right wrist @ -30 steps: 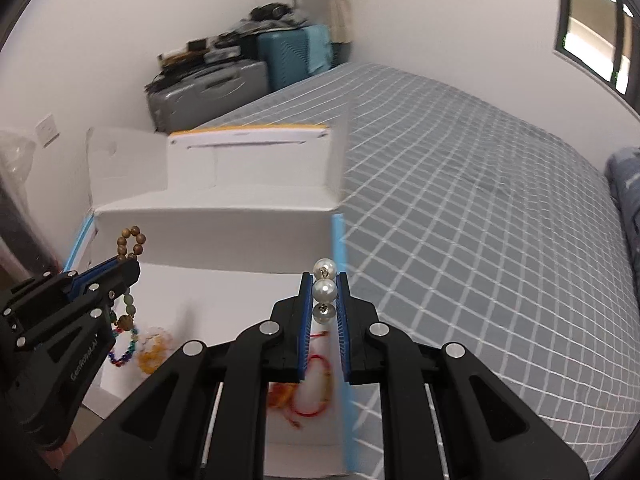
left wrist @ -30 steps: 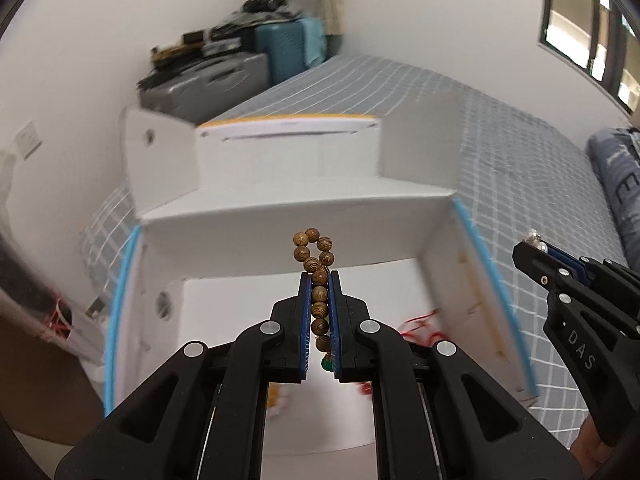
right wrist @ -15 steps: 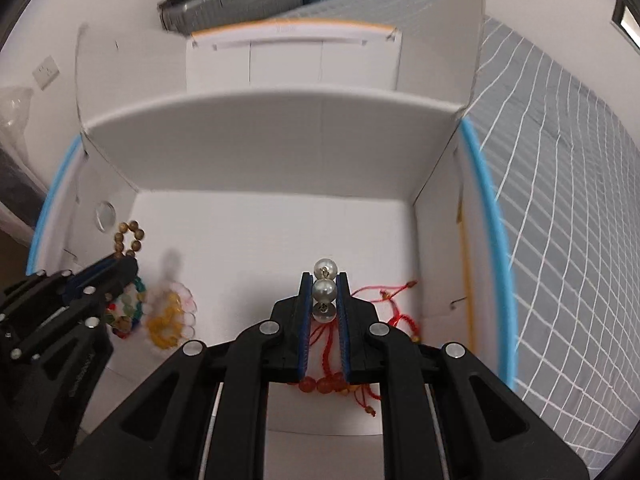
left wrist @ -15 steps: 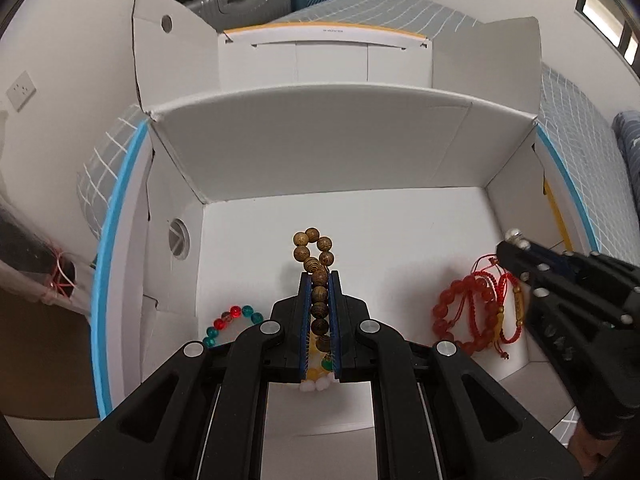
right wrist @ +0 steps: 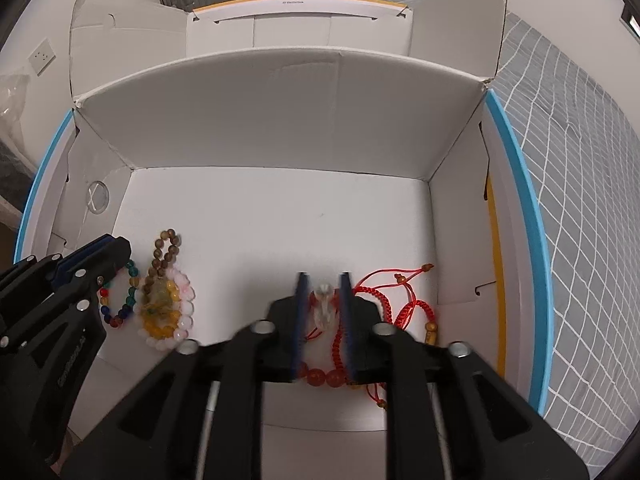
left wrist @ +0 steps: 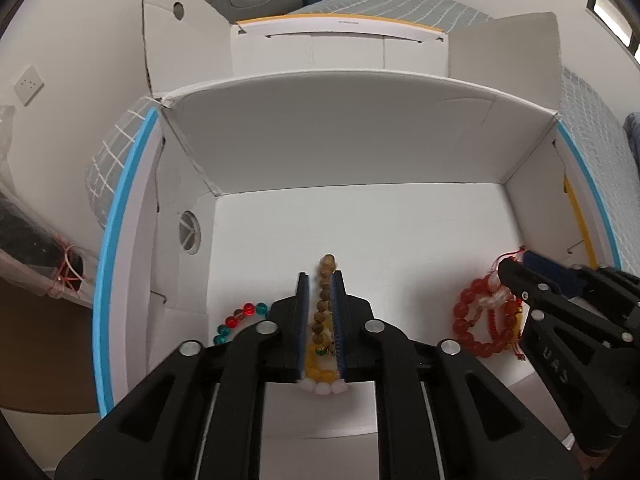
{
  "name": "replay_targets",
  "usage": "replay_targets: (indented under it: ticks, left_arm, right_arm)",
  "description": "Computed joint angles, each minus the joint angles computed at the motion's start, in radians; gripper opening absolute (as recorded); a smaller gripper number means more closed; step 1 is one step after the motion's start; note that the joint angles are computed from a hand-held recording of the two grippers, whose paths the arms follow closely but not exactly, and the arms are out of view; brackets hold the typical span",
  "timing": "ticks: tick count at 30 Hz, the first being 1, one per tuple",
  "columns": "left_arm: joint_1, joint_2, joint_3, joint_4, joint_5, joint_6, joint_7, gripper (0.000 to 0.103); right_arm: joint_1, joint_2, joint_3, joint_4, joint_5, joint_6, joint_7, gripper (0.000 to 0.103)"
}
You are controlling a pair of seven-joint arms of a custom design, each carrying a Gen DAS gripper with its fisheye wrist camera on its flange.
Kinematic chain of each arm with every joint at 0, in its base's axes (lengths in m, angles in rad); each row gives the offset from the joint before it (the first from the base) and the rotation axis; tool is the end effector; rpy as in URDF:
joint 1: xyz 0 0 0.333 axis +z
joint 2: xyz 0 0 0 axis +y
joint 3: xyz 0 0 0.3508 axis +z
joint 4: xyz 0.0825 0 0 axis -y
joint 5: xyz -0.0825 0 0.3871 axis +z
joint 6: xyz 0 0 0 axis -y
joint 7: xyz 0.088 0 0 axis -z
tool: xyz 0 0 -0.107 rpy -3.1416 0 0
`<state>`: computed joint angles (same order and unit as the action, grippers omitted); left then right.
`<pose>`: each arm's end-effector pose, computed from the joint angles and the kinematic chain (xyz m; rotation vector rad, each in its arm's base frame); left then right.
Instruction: Organize jewelry
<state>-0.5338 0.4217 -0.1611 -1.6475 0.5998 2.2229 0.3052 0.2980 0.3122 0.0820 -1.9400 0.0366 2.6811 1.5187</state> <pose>0.5618 -0.4247 0.4214 -2.1578 1.6601 -0.3357 0.6180 0.2409 0.4016 -2.2870 1.5269 -0.2959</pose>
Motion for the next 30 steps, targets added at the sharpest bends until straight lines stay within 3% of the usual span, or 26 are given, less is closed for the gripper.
replay_targets:
  ticks: [2,5,11,14,17,20,23,24,28,30]
  left_arm:
    - [-0.004,-0.008,0.005,-0.007,0.013,0.005,-0.017,0.043]
    - [-0.017,-0.035,0.011,-0.025,0.057,0.001,-0.059,0.06]
    - [-0.037,-0.11,0.001,-0.083,0.19,0.005,-0.183,0.089]
    - [-0.039,-0.155,-0.02,-0.131,0.247,0.011,-0.239,0.094]
    - [-0.041,-0.196,-0.044,-0.18,0.299,0.003,-0.287,0.097]
    - [-0.041,-0.24,-0.071,-0.232,0.344,-0.003,-0.341,0.097]
    - [-0.036,-0.281,-0.099,-0.282,0.379,-0.002,-0.395,0.097]
    - [-0.036,-0.289,-0.109,-0.291,0.388,-0.006,-0.409,0.097]
    - [-0.047,-0.313,-0.148,-0.324,0.418,-0.032,-0.449,0.097]
    - [-0.057,-0.319,-0.163,-0.334,0.428,-0.054,-0.467,0.097]
  right_arm:
    - [-0.011,-0.014,0.011,-0.015,0.026,0.025,-0.016,0.047]
    - [-0.021,-0.054,0.018,-0.052,0.058,0.072,-0.027,0.06]
    - [-0.029,-0.16,0.017,-0.162,0.097,0.205,-0.03,0.071]
    - [-0.034,-0.231,0.021,-0.241,0.136,0.289,-0.046,0.075]
    - [-0.033,-0.303,0.031,-0.331,0.249,0.363,-0.137,0.086]
    - [0.011,-0.364,0.01,-0.418,0.396,0.428,-0.265,0.094]
    - [0.067,-0.401,-0.026,-0.482,0.45,0.491,-0.31,0.095]
    - [0.091,-0.418,-0.048,-0.512,0.44,0.517,-0.303,0.095]
    - [0.299,-0.486,-0.222,-0.599,0.499,0.586,-0.356,0.095]
    - [0.337,-0.519,-0.253,-0.637,0.485,0.599,-0.34,0.095]
